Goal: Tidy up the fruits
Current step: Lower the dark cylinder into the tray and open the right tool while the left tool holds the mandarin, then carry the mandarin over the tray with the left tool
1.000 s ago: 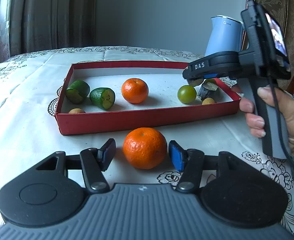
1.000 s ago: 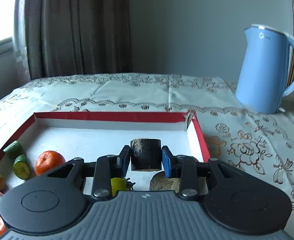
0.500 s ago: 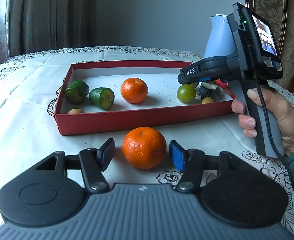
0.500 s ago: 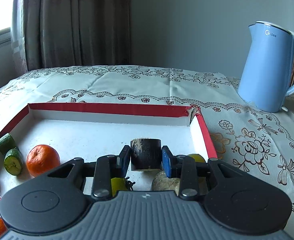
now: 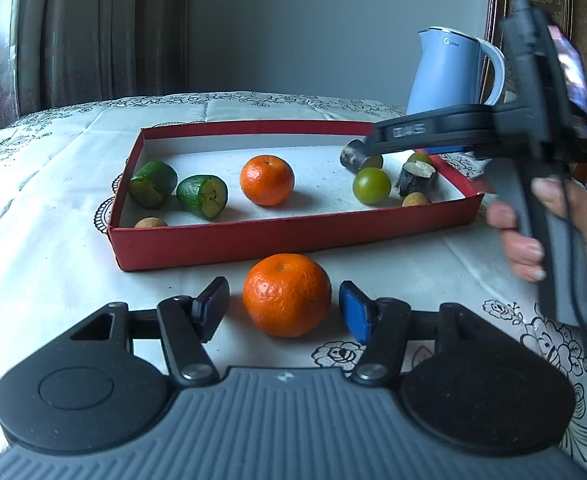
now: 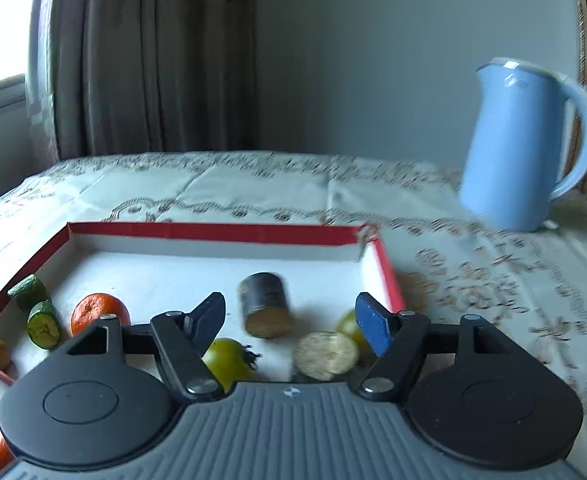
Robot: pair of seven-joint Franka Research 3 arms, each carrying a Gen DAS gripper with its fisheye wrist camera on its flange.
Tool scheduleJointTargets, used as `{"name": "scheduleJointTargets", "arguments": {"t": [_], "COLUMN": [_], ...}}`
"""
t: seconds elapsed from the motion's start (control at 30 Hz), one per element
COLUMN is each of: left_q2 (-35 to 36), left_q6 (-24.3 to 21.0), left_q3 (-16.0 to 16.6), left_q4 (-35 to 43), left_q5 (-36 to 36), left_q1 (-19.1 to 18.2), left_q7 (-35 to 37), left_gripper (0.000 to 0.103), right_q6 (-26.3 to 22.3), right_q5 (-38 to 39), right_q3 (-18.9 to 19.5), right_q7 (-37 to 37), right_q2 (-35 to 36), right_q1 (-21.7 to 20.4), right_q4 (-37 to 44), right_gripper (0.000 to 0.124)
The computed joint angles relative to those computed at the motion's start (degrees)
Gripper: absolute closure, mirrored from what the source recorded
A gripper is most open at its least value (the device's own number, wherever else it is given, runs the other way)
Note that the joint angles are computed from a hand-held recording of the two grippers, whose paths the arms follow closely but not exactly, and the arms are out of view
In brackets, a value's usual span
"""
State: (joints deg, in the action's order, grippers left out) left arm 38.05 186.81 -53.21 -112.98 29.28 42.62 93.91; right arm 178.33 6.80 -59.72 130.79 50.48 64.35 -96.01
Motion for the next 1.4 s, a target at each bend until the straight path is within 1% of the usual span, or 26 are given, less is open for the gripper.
{"name": "scheduleJointTargets", "arguments": {"t": [0.07, 0.17, 0.27, 0.33, 0.4, 0.47, 0.57, 0.63, 0.7, 0.73, 0.8, 0.83, 0.9, 1.03, 1.2, 1.23, 1.3, 1.33, 1.37, 1.4], "left_q2": [0.0, -0.2, -0.4, -0.5, -0.4, -0.3, -0.2, -0.8, -1.2, -1.2, -0.7, -1.9, -2.7, -2.3, -4.0, -4.1, -3.9, -4.1, -4.4, -4.8], "left_q6": [0.0, 0.1, 0.3, 0.3, 0.3, 0.3, 0.4, 1.1, 1.5, 1.5, 1.7, 2.5, 3.0, 2.6, 2.0, 1.4, -0.3, -0.7, -0.9, -1.0], "left_q3": [0.1, 0.3, 0.9, 1.0, 0.9, 0.6, 0.5, 1.5, 2.1, 2.1, 1.3, 3.1, 4.7, 4.5, 6.3, 6.1, 4.8, 4.6, 4.8, 5.3], "left_q4": [0.0, 0.0, 0.0, 0.0, 0.0, 0.0, 0.0, -0.2, -0.2, -0.3, -0.4, -0.7, -0.7, -0.3, -0.2, -0.1, 0.2, 0.2, 0.1, 0.1], "left_q5": [0.0, 0.1, 0.2, 0.3, 0.4, 0.5, 0.6, 0.4, 0.7, 1.1, 2.3, 2.3, 3.0, 4.5, 4.2, 3.9, 2.8, 1.9, 1.0, 0.2], "left_q1": [-0.1, -0.3, -0.7, -0.8, -0.7, -0.4, -0.2, -1.0, -1.4, -1.3, -0.6, -2.1, -3.4, -3.1, -4.8, -4.8, -3.8, -3.8, -4.0, -4.4], "left_q7": [0.0, -0.1, -0.2, -0.3, -0.4, -0.5, -0.5, -1.1, -1.9, -2.2, -2.0, -2.5, -3.4, -4.8, -6.4, -6.5, -6.0, -5.7, -5.3, -5.0], "left_gripper": [0.045, 0.045, 0.045, 0.045, 0.045, 0.046, 0.046, 0.051, 0.052, 0.056, 0.062, 0.062, 0.062, 0.062, 0.062, 0.062, 0.063, 0.063, 0.063, 0.063], "right_q6": [2.9, 9.0, 15.0, 18.0, 20.9, 22.4, 22.5, 23.2, 22.6, 22.0, 20.8, 20.7, 21.0, 19.6, 17.0, 16.7, 15.9, 15.1, 13.8, 12.8], "right_q5": [0.8, 3.6, 4.9, 5.5, 5.0, 4.8, 5.9, 6.7, 7.9, 8.5, 10.5, 11.3, 12.3, 15.1, 18.2, 18.8, 19.8, 20.2, 20.7, 21.5], "right_q3": [-2.1, -3.1, -1.9, -1.7, 0.0, 2.1, 3.9, 4.8, 5.0, 5.1, 4.2, 4.0, 4.2, 4.3, 5.1, 5.4, 6.2, 6.5, 6.5, 6.2], "right_q7": [0.1, -1.6, -4.6, -7.0, -9.4, -11.1, -13.2, -14.9, -16.7, -17.7, -19.8, -20.7, -22.6, -26.0, -29.8, -30.5, -32.1, -32.9, -33.8, -34.5], "right_q2": [-0.8, -3.7, -8.0, -9.9, -12.7, -14.9, -16.3, -16.7, -16.4, -16.3, -15.1, -14.6, -14.4, -13.8, -13.6, -13.6, -13.9, -13.9, -13.7, -13.3], "right_q1": [2.9, 6.2, 7.6, 8.8, 8.5, 7.5, 6.6, 6.3, 6.6, 6.7, 8.1, 8.5, 8.7, 9.2, 8.9, 8.8, 8.2, 7.9, 7.9, 8.1], "right_q4": [-3.8, -10.4, -16.6, -19.9, -23.0, -24.9, -25.6, -25.8, -25.6, -25.3, -24.9, -24.8, -24.7, -24.1, -22.8, -22.6, -22.2, -21.9, -21.3, -20.8], "right_gripper": [0.052, 0.052, 0.052, 0.052, 0.052, 0.052, 0.052, 0.052, 0.052, 0.052, 0.052, 0.052, 0.052, 0.052, 0.052, 0.052, 0.051, 0.049, 0.044, 0.043]}}
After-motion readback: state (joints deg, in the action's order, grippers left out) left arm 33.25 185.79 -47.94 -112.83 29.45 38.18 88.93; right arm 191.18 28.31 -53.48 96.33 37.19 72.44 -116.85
